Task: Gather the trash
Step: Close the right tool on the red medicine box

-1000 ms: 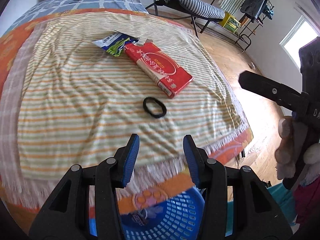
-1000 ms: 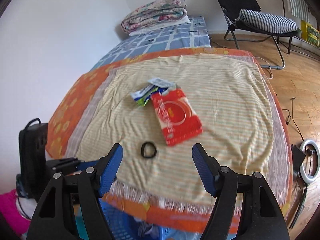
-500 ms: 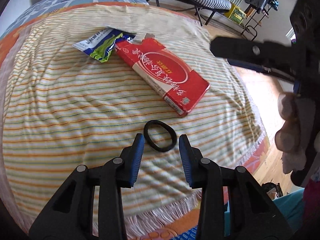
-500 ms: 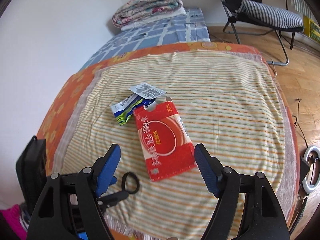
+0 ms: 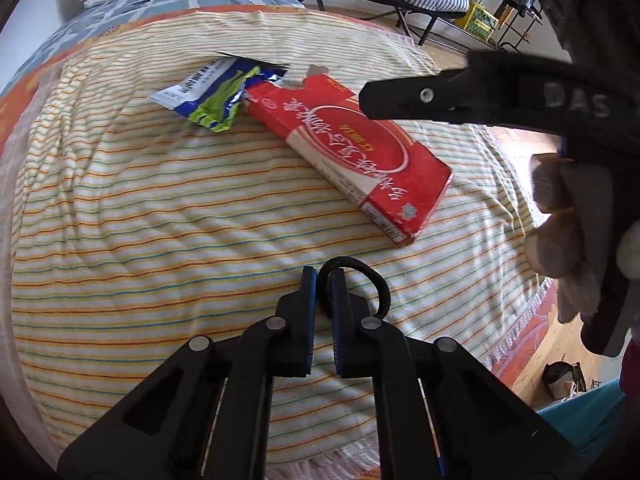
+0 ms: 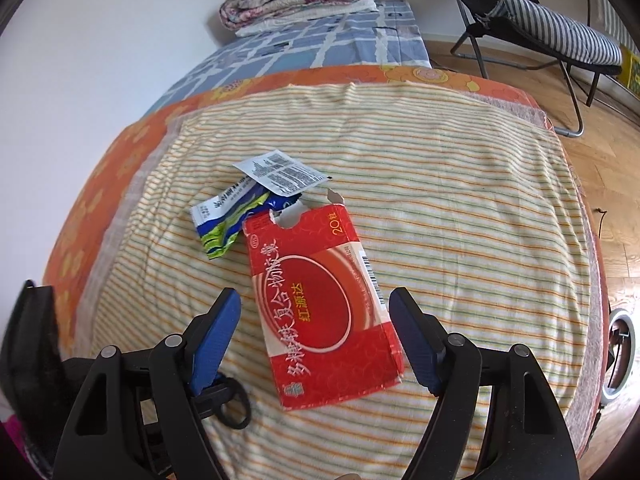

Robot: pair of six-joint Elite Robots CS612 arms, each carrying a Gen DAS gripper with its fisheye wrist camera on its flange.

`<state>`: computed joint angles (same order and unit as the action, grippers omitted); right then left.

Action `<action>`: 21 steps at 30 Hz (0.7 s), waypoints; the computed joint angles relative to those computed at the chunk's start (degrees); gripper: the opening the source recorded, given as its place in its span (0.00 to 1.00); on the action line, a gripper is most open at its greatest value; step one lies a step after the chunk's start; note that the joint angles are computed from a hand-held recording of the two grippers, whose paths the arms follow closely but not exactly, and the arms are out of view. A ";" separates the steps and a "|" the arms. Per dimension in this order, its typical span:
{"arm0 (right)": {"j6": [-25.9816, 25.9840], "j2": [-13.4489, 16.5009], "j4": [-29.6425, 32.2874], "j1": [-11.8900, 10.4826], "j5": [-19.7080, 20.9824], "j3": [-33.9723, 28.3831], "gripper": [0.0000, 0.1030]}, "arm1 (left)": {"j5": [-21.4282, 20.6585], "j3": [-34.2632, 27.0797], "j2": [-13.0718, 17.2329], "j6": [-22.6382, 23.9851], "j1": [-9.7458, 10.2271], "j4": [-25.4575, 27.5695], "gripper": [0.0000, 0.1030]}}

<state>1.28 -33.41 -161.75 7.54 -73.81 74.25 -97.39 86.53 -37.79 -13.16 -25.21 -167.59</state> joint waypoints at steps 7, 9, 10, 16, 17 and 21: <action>-4.71 1.14 2.79 1.20 -3.57 -2.01 0.74 | 0.14 0.95 -0.59 -1.27 0.85 -0.96 0.05; -6.88 1.47 4.44 1.58 -4.30 -2.72 0.75 | 0.40 1.28 -0.79 -1.46 0.99 -1.22 0.05; -8.60 1.69 5.89 1.82 -4.59 -3.25 0.79 | 0.44 1.40 -0.85 -1.56 1.08 -1.30 0.05; -13.26 2.49 4.56 3.31 -10.56 -3.89 0.79 | 0.63 1.98 -1.15 -1.62 1.32 -1.40 0.05; -13.11 2.57 4.33 3.35 -10.90 -3.94 0.79 | 0.58 2.01 -1.18 -1.61 1.36 -1.42 0.05; -11.80 2.90 5.29 3.03 -10.93 -4.70 0.80 | 0.37 2.61 -1.54 -1.52 1.42 -2.04 0.05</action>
<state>-10.52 -30.50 -156.45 10.57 -84.74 69.54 -97.02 89.13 -39.33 -14.68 -23.79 -169.63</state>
